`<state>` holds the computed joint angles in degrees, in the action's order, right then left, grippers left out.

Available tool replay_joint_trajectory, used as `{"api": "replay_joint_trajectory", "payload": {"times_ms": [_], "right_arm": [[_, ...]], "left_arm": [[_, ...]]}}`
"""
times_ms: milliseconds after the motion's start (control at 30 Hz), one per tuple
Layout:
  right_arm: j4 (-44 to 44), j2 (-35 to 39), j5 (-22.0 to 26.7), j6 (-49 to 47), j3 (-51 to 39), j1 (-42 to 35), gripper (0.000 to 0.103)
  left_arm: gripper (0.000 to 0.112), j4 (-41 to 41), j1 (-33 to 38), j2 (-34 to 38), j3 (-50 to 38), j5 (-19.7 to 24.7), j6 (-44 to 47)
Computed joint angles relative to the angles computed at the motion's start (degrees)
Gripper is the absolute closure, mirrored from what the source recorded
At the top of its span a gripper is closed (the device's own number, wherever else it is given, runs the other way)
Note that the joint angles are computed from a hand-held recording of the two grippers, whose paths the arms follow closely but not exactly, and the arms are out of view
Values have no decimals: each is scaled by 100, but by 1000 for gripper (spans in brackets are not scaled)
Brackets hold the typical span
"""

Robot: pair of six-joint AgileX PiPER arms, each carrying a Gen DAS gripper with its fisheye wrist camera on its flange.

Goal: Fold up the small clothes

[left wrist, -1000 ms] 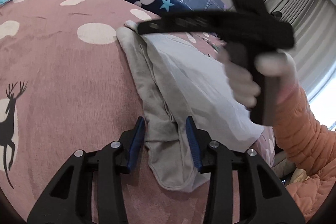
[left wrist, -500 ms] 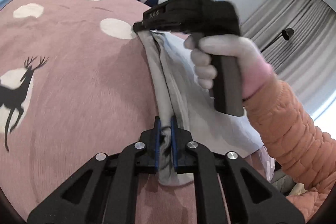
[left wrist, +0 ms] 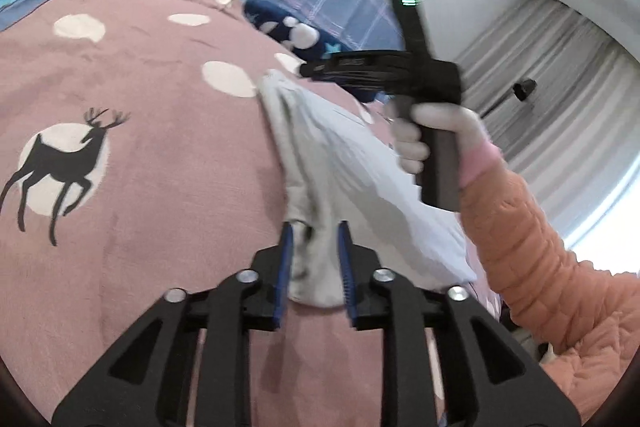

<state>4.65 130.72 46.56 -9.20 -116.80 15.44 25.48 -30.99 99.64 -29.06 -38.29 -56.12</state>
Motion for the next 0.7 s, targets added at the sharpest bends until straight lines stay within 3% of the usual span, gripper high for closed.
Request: {"api": "replay_joint_trajectory", "payload": {"times_ms": [100, 133, 167, 200, 267, 300, 333, 367, 400, 467, 533, 600, 700], "right_arm": [[257, 391, 543, -1, -461, -67, 81], [408, 472, 646, -46, -515, -94, 69], [518, 601, 774, -37, -660, -88, 58], [512, 659, 741, 19, -682, -47, 55], [345, 667, 537, 71, -597, 78, 41], [162, 685, 488, 154, -611, 161, 40], [-249, 675, 337, 339, -533, 301, 51], [-492, 640, 164, 385, -426, 378, 94], [-506, 637, 135, 343, -419, 434, 96], [-256, 310, -434, 285, 97, 446, 101], [116, 308, -580, 61, 112, 406, 103], [6, 774, -171, 160, -530, 405, 103], [788, 856, -117, -186, -539, 129, 103]], "left_arm": [[73, -153, -355, 107, -368, 670, 249], [73, -362, -513, 165, -521, 1034, 441], [82, -668, -632, 222, -604, 1265, 723], [108, -830, -673, 231, -620, 1364, 880], [109, -733, -594, 240, -482, 1140, 675], [110, -845, -575, 175, -362, 1016, 716], [110, -981, -604, 125, -300, 987, 800], [111, -1156, -670, 63, -240, 1010, 929], [111, -1325, -746, 33, -224, 1094, 1075], [111, -1337, -782, 87, -172, 1094, 1018], [110, -918, -600, 222, -83, 753, 572], [110, -881, -587, 198, -77, 767, 517], [107, -1489, -811, 91, -36, 902, 1145]]}}
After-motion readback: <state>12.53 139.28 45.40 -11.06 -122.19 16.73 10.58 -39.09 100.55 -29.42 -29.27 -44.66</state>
